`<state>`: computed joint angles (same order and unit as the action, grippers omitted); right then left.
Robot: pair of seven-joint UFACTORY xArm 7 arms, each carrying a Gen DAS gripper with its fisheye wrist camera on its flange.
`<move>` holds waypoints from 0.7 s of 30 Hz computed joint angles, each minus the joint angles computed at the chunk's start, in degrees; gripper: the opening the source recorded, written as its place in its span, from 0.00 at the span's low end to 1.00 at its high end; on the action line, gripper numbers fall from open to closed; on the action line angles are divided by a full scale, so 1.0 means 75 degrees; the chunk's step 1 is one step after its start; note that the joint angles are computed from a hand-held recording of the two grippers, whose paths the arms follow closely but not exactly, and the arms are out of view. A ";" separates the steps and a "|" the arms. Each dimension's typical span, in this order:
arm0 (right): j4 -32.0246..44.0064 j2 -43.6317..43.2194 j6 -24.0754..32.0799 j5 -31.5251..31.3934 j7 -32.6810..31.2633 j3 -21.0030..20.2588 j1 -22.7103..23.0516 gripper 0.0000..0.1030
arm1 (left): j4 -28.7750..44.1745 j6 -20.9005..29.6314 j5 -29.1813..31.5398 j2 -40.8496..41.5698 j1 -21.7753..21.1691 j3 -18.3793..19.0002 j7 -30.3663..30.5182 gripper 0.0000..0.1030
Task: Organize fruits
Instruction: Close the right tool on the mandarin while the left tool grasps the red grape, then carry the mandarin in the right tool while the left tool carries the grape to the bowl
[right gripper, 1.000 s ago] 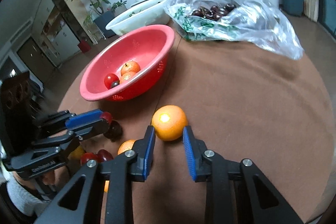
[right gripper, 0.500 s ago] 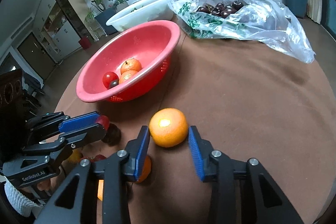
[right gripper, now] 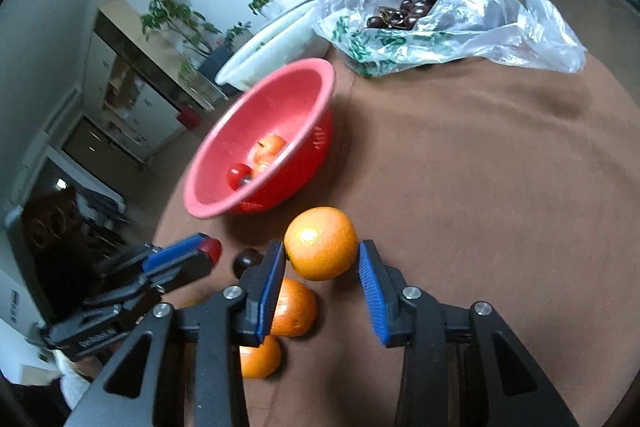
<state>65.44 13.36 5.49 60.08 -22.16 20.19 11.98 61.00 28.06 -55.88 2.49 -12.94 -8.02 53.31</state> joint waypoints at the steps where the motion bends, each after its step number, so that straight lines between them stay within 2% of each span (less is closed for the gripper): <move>1: 0.0041 -0.0012 0.0015 0.0402 -0.0370 0.0187 -0.0162 0.40 | -0.0010 0.0082 -0.0081 -0.0053 0.0025 0.0014 0.0057 0.20; 5: 0.0253 -0.0053 0.0110 0.1623 -0.1436 0.0300 -0.0202 0.40 | -0.0017 0.0367 -0.0386 -0.0263 0.0077 0.0117 0.0258 0.20; 11: 0.0615 -0.0027 0.0261 0.2002 -0.1773 -0.0160 0.0186 0.40 | 0.0228 0.0589 -0.0596 -0.0334 0.0108 0.0266 0.0376 0.20; 17: 0.1212 0.0309 0.0378 0.0879 -0.0973 -0.0442 0.0369 0.40 | 0.0760 0.0464 -0.0398 0.0057 0.0267 0.0288 0.0090 0.20; 21: 0.1801 0.0737 0.0498 -0.0363 -0.0066 -0.0527 0.0424 0.40 | 0.1216 0.0356 -0.0083 0.0464 0.0440 0.0233 -0.0174 0.20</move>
<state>78.95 18.89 9.22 57.35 -22.66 16.24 15.16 70.11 30.73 -56.50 5.98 -9.64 -6.27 52.00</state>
